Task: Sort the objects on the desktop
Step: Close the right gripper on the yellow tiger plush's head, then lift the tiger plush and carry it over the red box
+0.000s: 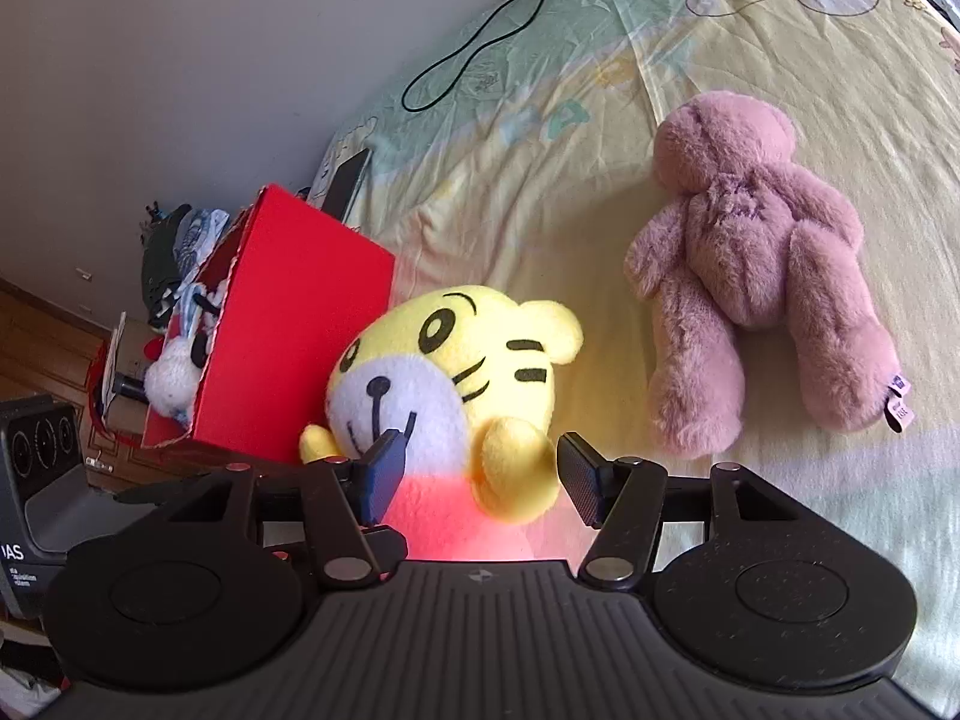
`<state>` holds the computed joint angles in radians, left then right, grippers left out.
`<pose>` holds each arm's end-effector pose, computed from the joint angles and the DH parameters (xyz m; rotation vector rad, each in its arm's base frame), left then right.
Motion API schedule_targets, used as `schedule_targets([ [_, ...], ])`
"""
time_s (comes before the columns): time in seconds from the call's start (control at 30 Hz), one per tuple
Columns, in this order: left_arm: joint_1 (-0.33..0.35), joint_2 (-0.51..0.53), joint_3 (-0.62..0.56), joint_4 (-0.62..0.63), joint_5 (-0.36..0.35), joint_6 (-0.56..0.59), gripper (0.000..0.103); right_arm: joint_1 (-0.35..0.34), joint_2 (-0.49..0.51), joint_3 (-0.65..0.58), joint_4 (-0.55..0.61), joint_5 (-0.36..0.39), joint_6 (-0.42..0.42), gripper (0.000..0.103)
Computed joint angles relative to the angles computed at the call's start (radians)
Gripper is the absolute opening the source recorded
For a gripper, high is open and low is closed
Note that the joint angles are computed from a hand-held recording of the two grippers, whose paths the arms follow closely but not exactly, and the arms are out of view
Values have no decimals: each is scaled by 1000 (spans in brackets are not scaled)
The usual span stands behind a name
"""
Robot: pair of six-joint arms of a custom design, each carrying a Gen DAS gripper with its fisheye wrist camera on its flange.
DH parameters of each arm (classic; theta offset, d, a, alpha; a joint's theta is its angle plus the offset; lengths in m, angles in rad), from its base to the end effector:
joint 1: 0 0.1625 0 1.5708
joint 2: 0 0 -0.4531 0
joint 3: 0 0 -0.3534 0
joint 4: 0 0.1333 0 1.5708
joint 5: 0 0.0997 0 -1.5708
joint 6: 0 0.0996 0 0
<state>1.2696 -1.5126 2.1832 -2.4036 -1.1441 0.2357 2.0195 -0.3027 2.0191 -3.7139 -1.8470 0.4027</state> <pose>0.0432 -0.4493 0.3218 0.6730 2.6265 -0.2394 0.3176 -0.4150 -0.0981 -0.0211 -2.9747 0.7574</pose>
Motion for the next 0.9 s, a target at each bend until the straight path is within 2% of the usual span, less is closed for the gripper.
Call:
schedule_targets([
  [0.13,11,47,-34,0,0,-34,79,-22,11,-26,20,18,26,60],
  [0.27,-10,75,-23,-62,35,-31,79,-62,10,-31,41,90,51,60],
  [0.33,-20,89,-9,-98,60,-25,79,-76,9,-26,41,128,51,52],
  [0.5,-64,67,35,-129,86,20,79,-79,-2,14,-19,162,47,46],
  [0.6,-95,38,46,-133,84,38,79,-66,-20,40,-70,168,34,46],
  [0.73,-140,-14,24,-125,61,67,78,-24,-57,41,-119,162,-24,46],
  [0.9,-184,-83,-15,-172,57,147,78,50,-79,-60,-96,153,-120,46],
])
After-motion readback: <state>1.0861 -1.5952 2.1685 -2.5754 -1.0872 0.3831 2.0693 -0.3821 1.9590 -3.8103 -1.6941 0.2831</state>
